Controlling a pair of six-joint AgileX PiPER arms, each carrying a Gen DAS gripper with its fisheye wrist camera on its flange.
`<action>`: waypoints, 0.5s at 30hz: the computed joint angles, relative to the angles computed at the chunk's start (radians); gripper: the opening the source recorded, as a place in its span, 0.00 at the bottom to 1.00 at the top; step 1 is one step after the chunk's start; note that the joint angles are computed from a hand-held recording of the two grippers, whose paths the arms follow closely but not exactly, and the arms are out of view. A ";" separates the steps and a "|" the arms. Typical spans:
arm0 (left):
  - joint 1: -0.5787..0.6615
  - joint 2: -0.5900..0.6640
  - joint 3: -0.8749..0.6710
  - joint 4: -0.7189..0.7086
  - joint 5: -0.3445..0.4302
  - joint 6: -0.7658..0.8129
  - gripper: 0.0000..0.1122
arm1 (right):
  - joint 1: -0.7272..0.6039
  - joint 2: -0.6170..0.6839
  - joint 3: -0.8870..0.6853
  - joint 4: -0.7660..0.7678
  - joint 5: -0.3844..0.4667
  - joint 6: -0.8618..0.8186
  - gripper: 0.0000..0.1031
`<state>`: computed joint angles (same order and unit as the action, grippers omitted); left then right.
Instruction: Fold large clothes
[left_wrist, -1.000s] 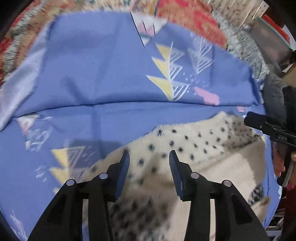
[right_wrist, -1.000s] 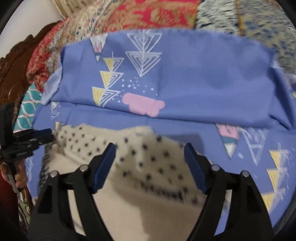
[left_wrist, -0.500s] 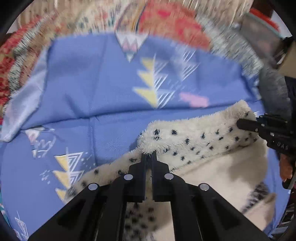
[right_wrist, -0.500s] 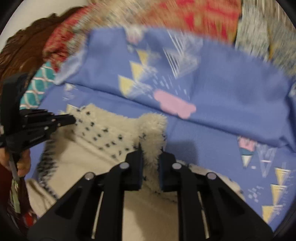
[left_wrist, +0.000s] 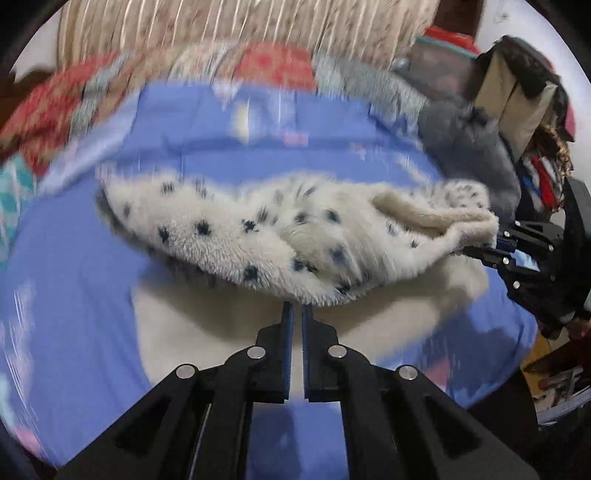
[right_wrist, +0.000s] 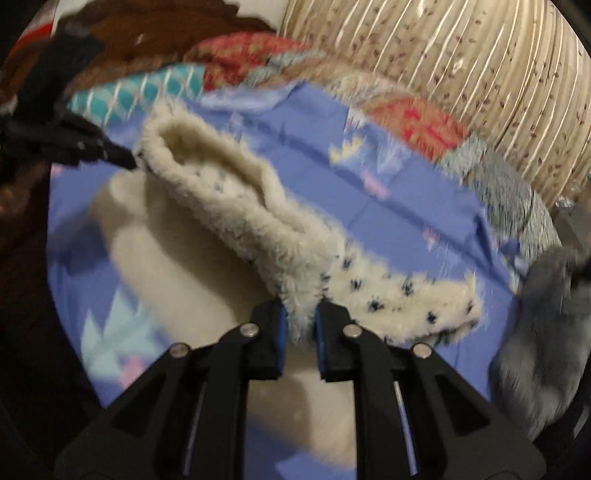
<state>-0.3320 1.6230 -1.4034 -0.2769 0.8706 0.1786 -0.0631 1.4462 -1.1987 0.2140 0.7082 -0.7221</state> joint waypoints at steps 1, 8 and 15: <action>-0.006 -0.015 0.056 0.010 -0.011 -0.015 0.24 | 0.021 -0.024 0.082 -0.065 -0.048 0.056 0.13; 0.048 -0.141 0.245 -0.060 0.045 0.053 0.24 | -0.040 -0.080 0.182 -0.038 0.049 0.085 0.59; 0.214 -0.133 0.003 -0.285 0.106 0.183 0.24 | -0.225 -0.044 -0.059 0.295 0.206 0.051 0.61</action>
<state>-0.1180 1.4896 -1.4003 -0.5616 0.9763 0.3620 -0.2879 1.4026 -1.2581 0.5094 0.9139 -0.6712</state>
